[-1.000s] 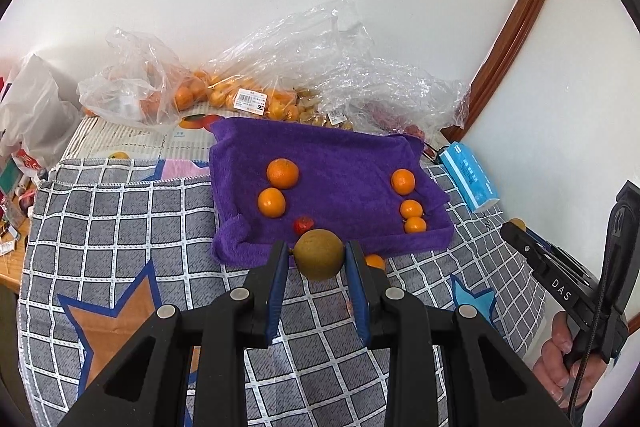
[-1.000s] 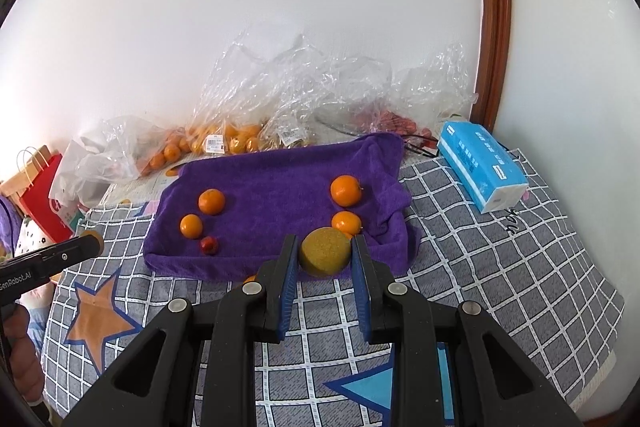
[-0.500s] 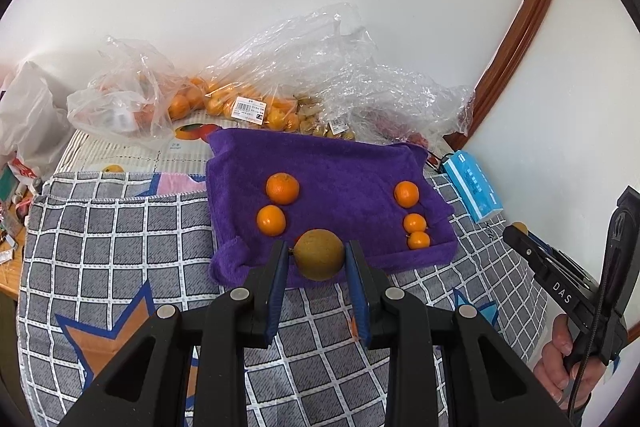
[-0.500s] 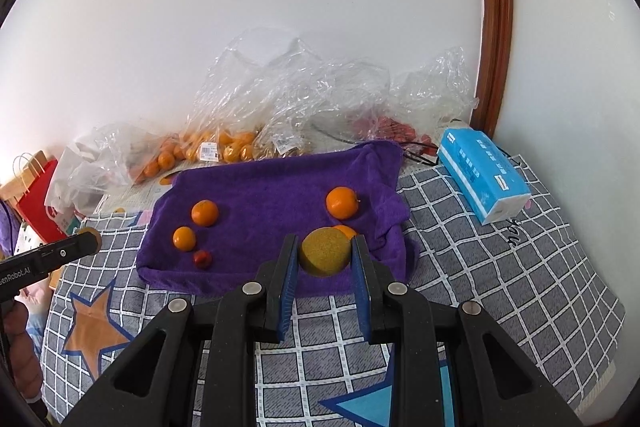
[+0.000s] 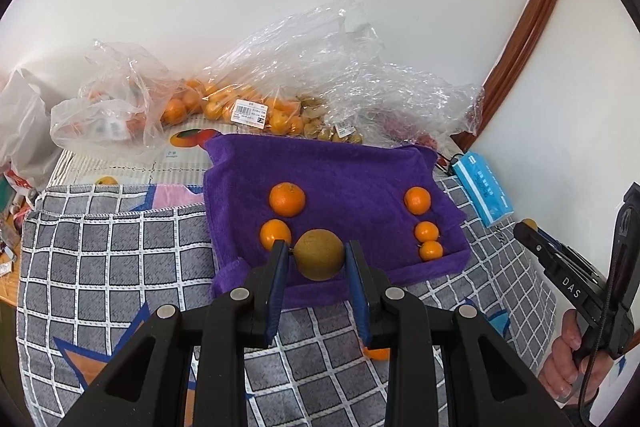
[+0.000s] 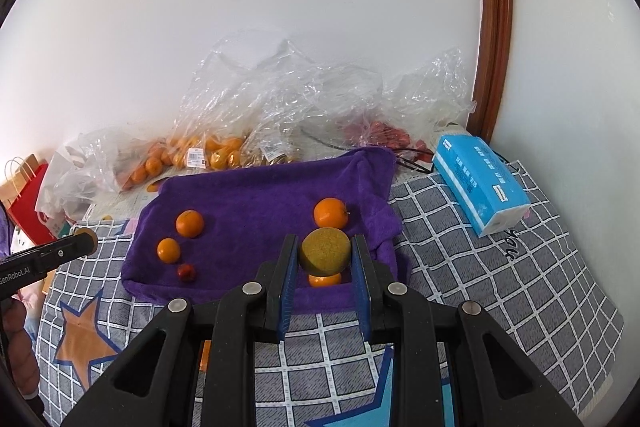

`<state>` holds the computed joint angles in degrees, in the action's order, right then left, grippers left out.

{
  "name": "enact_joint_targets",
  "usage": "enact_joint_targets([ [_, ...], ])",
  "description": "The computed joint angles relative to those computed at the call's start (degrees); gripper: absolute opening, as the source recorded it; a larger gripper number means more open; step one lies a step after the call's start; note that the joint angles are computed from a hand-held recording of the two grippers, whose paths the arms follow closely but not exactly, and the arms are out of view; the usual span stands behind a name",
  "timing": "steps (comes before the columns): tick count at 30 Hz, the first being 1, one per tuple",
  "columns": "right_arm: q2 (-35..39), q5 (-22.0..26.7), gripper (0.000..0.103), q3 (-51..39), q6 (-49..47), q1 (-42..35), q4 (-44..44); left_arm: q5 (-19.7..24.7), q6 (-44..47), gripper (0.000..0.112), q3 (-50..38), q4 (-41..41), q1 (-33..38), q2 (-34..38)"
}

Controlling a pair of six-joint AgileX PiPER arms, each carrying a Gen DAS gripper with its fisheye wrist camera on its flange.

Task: Organize fruits
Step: 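Lift and carry the left tool's yellow-green fruit toward the towel while the right tool carries its fruit, then lower and open the left tool on the towel while the right tool releases its fruit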

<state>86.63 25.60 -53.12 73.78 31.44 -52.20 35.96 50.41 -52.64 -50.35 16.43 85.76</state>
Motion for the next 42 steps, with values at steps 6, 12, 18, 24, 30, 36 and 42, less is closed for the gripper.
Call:
enact_joint_targets([
  [6,2.5,-1.9,0.026,-0.6,-0.7,-2.1,0.4,-0.5,0.7,0.027,-2.2,-0.8,1.1,4.0],
  [12,6.0,-4.1,0.026,-2.2,-1.7,-4.5,0.4,-1.8,0.2,0.027,-4.5,-0.1,1.4,7.8],
  [18,9.8,-6.2,0.026,-4.1,-2.8,-6.8,0.5,-2.7,0.4,0.027,-6.1,-0.3,0.8,11.7],
  [24,14.0,-8.7,0.026,-6.4,-5.2,-9.4,2.1,-4.0,0.3,0.028,-6.7,0.0,-0.9,14.8],
  [30,18.5,-11.6,0.026,-8.9,-7.2,-11.4,3.7,-5.0,0.4,0.028,-6.7,0.2,-1.7,17.5],
  [36,23.8,-12.7,0.026,-12.7,-11.3,-12.7,7.0,-4.8,1.8,0.028,-7.4,-0.7,-1.6,19.5],
  [42,27.8,-13.5,0.026,-15.7,-15.0,-13.4,10.7,-5.1,1.7,0.028,-7.4,0.4,-2.3,19.4],
])
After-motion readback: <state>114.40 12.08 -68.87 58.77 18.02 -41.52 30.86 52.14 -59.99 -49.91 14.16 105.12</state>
